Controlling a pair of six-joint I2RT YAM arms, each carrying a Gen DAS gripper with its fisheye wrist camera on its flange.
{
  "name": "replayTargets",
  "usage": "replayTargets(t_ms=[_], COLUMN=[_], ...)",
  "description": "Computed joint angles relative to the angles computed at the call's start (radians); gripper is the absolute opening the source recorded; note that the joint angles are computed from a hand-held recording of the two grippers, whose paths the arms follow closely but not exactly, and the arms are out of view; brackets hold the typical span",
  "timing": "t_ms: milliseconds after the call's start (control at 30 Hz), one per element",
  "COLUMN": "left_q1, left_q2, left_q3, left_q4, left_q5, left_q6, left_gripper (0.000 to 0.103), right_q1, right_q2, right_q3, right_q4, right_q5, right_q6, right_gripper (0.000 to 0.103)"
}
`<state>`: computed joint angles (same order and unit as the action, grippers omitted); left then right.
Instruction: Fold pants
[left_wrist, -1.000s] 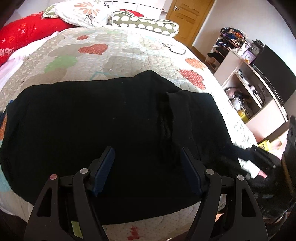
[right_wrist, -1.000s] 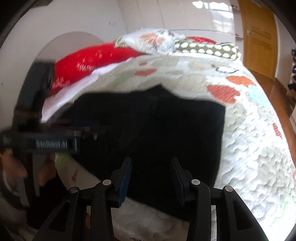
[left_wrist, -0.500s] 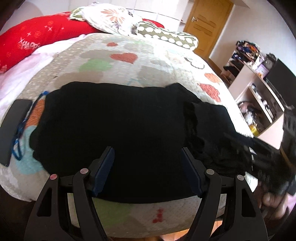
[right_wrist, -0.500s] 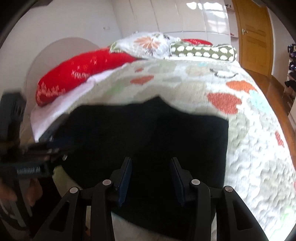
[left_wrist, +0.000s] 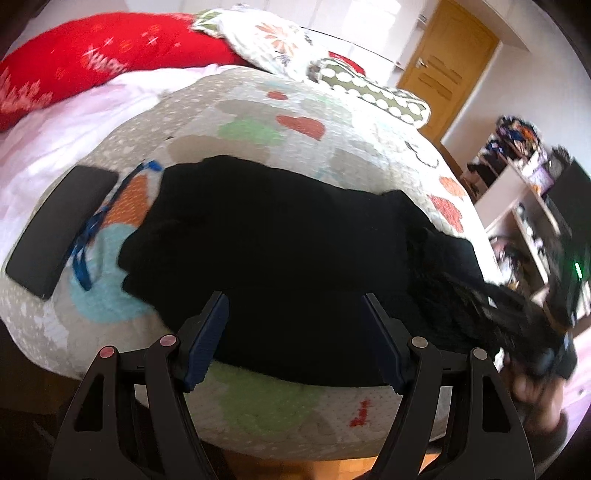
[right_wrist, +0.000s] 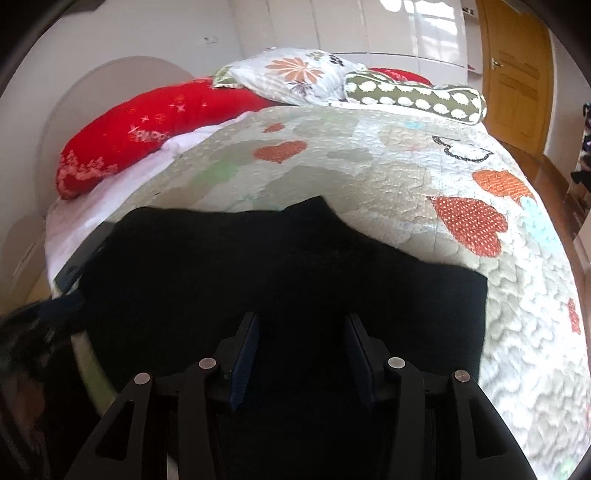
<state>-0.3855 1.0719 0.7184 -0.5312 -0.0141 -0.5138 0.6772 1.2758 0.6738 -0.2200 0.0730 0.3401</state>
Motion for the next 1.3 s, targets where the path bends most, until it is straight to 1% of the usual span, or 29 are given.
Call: replayTargets(t_ms=[100,167,200,300,367,400,433,533,633,700,767,867,1033,1067,1133,1167,1267,1300], left_q1=[0.065,0.141,0.186,0.274,0.337,0.35,0.356,0.354,0.303,0.283,0.274,0.267,0.31,0.319,0.343,0.359,0.363,0.359], left_q2=[-0.086,-0.154,-0.185,-0.255,-0.287,-0.285,-0.288,-0.263,-0.24,-0.214,-0.181,-0.154,-0.129,-0.118,-0.091,-0.09,-0.084,-0.091], left_q3=[-0.061,-0.107,-0.127,-0.16,-0.187,-0.196,-0.202,-0.218,-0.213,-0.205,-0.201,-0.204,-0.231,-0.232,-0.232,-0.243,-0.255,-0.256], left_q4=[0.007,-0.005,-0.019,-0.055,-0.059,-0.052,-0.051,-0.014,0.02,0.046,0.068,0.096,0.173,0.188,0.226,0.255,0.307,0.308], left_q5=[0.049,0.129,0.17,0.229,0.271,0.273,0.273,0.278,0.211,0.198,0.196,0.192,0.243,0.254,0.286,0.308,0.314,0.305], left_q6=[-0.036,-0.045,-0.043,-0.043,-0.048,-0.057,-0.061,-0.086,-0.125,-0.145,-0.155,-0.163,-0.162,-0.161,-0.164,-0.174,-0.196,-0.195], left_gripper=[0.073,0.073,0.073,0.073,0.073,0.073,0.073,0.073,0.073,0.073,0.073,0.073,0.076,0.077,0.077,0.077,0.077,0.062], right_q1=[0.065,0.076,0.06,0.011,0.009,0.012,0.024,0.067,0.109,0.139,0.172,0.191,0.184,0.18,0.173,0.168,0.137,0.133], right_q2=[-0.077,-0.076,-0.085,-0.105,-0.115,-0.098,-0.075,0.063,0.216,0.339,0.442,0.572,0.747,0.772,0.822,0.83,0.819,0.804], right_q3=[-0.087,-0.123,-0.131,-0.067,-0.037,-0.013,0.006,0.102,0.218,0.328,0.429,0.577,0.79,0.817,0.861,0.86,0.823,0.813], right_q4=[0.019,0.054,0.06,-0.016,0.005,0.02,0.037,0.091,0.114,0.097,0.063,0.02,-0.043,-0.051,-0.042,-0.029,0.01,0.007], right_q5=[0.036,0.041,0.017,-0.05,-0.076,-0.096,-0.106,-0.149,-0.17,-0.169,-0.14,-0.12,-0.156,-0.162,-0.172,-0.176,-0.243,-0.246], right_q6=[0.013,0.026,0.037,0.063,0.054,0.051,0.056,0.062,0.064,0.057,0.043,0.02,-0.03,-0.031,-0.014,0.001,0.047,0.057], right_gripper=[0.048,0.048,0.048,0.048,0.048,0.049,0.05,0.052,0.052,0.052,0.052,0.052,0.053,0.054,0.064,0.065,0.067,0.067])
